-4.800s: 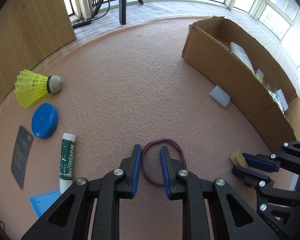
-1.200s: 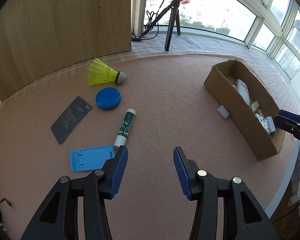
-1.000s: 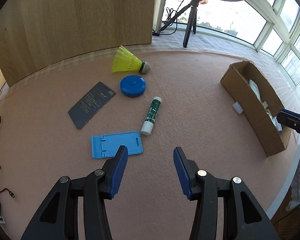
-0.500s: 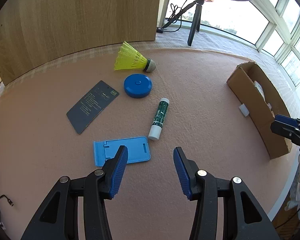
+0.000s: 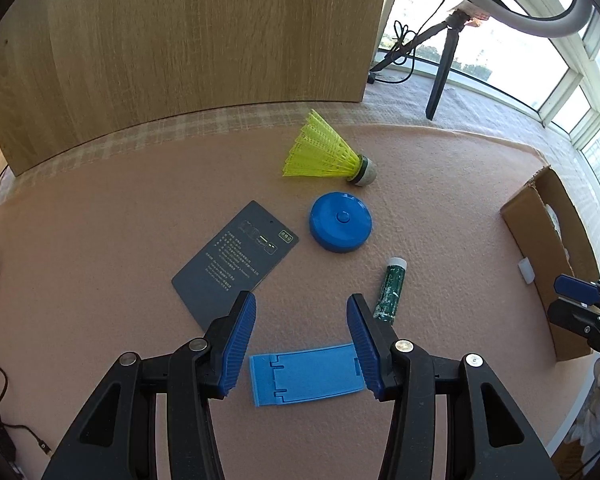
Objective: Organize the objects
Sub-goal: 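Move both tools toward the green glue stick and blue round case, then grasp the green glue stick with the right tool while the left tool grasps the blue round case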
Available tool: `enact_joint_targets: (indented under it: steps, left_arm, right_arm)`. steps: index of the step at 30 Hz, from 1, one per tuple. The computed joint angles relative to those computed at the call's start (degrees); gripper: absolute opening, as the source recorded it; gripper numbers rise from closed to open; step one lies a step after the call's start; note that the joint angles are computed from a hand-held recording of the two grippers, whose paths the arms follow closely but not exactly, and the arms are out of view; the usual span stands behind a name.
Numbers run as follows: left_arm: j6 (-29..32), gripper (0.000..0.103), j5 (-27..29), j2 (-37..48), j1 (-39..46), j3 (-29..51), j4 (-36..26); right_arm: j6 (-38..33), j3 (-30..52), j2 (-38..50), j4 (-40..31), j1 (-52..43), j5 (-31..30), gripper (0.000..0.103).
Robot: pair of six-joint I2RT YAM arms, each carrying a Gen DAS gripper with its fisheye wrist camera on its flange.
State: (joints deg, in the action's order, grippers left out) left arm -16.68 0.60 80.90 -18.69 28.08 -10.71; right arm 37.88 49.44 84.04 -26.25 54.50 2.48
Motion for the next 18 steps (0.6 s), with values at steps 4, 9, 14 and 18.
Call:
enact_joint_targets:
  steps: [4,9,14,18]
  left_arm:
    - [1.58,0.051,0.95,3.6,1.32,2.32,1.01]
    - [1.86,0.051,2.75,5.7,2.76,3.32,2.76]
    - [2.75,0.051,3.37,6.65,4.06,3.59,3.61]
    - [4.25,0.051,3.9,6.9,6.09,3.87,3.91]
  right_arm:
    - [1.36,4.57,7.56,3.18,0.13,-2.92,0.064]
    - [3.41,11.49,17.23,4.9,1.94,-4.16,0.063]
    - [4.93,18.42,25.18,4.54,2.64,-5.97,0.059]
    - [5.49,23.4,29.6,2.27,3.49,-5.24,0.056]
